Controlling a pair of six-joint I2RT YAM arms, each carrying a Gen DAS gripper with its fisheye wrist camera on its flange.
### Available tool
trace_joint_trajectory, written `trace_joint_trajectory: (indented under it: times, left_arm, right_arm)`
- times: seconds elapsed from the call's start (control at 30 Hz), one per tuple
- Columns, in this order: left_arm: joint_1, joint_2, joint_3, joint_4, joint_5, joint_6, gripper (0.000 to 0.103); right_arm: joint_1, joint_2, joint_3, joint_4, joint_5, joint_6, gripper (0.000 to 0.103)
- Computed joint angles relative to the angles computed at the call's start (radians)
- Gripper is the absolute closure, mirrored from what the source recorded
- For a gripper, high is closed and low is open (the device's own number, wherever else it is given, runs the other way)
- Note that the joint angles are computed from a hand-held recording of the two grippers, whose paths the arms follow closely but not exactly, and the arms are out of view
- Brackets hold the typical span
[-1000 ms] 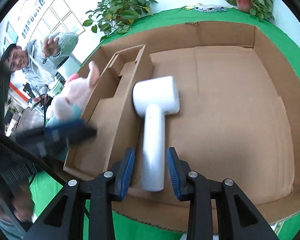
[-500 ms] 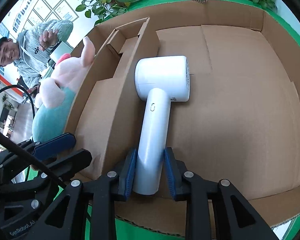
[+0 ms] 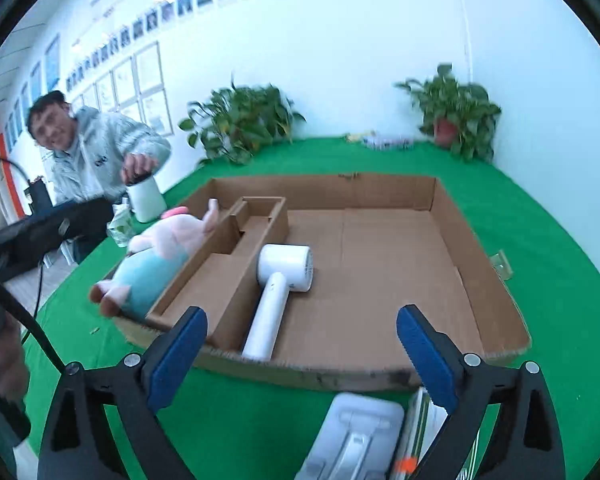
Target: Organize objects
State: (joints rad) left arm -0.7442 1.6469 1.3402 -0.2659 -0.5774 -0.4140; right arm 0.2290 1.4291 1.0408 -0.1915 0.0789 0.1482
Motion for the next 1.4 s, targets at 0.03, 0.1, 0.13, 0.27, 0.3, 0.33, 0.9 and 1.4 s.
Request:
trace_joint_trajectory:
  times: [0.03,0.1,0.13,0.27,0.3,0.33,0.9,1.4]
  left_arm:
    - [-0.009,0.006,0.002,-0.003,-0.010,0.000,0.019]
    - [-0.020,0.016,-0.001,-0.009,-0.030,-0.003,0.019]
    - [-0.025,0.019,-0.009,-0.004,-0.034,-0.012,0.019]
    - [-0.036,0.014,-0.055,0.011,0.006,-0.075,0.019]
    - [-0.043,0.016,-0.067,0.017,0.012,-0.085,0.019]
    - [-0.052,0.019,-0.075,0.022,0.014,-0.090,0.019]
    - [-0.110,0.078,-0.078,0.032,0.111,-0.121,0.019]
    - [-0.055,0.028,-0.180,0.070,0.382,-0.175,0.020]
  right_arm:
    - [0.004,-0.033,-0.036,0.010,0.002,-0.001,0.006]
    - [0.020,-0.078,-0.097,0.008,0.001,0.012,0.006]
    - [0.010,-0.076,-0.105,-0.008,-0.039,0.012,0.006]
    - [0.016,-0.030,-0.162,0.016,-0.110,0.014,0.006]
    - [0.016,-0.011,-0.176,0.031,-0.132,0.015,0.006]
    - [0.016,-0.006,-0.184,0.028,-0.143,0.019,0.006]
    - [-0.059,0.096,-0.141,-0.155,-0.088,-0.025,0.006]
    - [0.016,-0.036,-0.274,-0.157,-0.115,-0.037,0.036]
